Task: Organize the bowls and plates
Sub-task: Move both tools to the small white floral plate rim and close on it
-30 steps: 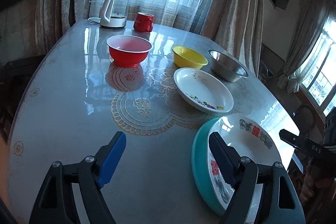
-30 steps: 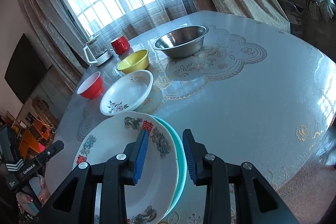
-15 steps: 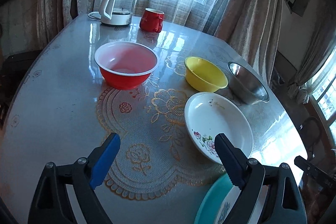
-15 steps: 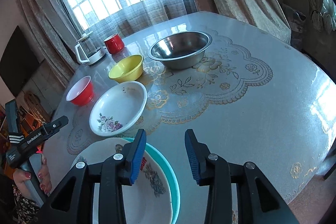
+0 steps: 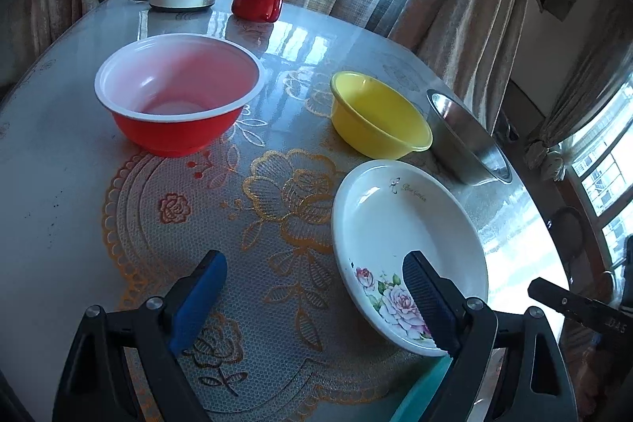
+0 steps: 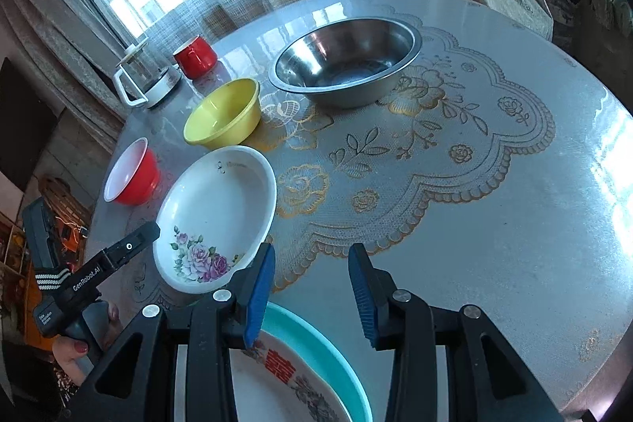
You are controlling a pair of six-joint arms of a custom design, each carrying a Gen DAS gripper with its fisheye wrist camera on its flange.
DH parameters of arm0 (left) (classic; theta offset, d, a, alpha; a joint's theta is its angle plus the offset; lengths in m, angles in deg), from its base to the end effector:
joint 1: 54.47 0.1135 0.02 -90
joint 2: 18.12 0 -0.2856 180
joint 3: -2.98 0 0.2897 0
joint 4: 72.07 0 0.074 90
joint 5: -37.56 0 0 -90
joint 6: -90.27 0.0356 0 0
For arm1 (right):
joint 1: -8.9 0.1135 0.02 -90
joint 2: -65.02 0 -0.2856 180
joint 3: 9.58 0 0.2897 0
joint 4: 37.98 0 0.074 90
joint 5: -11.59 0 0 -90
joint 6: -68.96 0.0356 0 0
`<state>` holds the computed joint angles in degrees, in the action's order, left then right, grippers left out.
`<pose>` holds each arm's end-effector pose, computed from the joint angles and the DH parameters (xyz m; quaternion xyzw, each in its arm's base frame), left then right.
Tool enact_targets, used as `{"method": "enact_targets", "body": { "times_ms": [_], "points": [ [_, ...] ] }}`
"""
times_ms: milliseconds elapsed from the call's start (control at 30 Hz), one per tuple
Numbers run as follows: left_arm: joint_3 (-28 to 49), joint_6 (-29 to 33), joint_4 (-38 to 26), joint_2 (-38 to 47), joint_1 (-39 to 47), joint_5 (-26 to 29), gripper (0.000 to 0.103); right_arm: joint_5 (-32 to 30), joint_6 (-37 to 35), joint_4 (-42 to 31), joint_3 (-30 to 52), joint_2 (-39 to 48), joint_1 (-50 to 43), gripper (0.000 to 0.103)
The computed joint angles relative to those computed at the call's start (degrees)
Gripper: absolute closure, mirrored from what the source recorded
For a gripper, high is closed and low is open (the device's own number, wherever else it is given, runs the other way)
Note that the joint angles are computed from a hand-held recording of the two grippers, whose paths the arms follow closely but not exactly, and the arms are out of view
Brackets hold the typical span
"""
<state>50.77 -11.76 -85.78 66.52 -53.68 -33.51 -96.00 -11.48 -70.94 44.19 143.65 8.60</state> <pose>0.2937 -0.0075 0.1410 -0.0485 0.9289 -0.1867 0.3161 0.2841 0.0093 0.1804 0.0394 0.9497 0.1685 0.2611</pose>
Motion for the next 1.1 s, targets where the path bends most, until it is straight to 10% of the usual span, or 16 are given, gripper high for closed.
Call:
{"method": "enact_targets", "body": {
  "times_ms": [367,1100],
  "points": [
    [-0.2,2.0,2.0,0.9,0.3,3.5,0.016,0.0,5.7,1.0,9.3,14.0,5.5,0.064],
    [-0.3,6.8,3.1,2.4,-3.6,0.3,0.067,4.6,4.0,-0.3,14.3,20.4,9.3,0.083]
  ]
}}
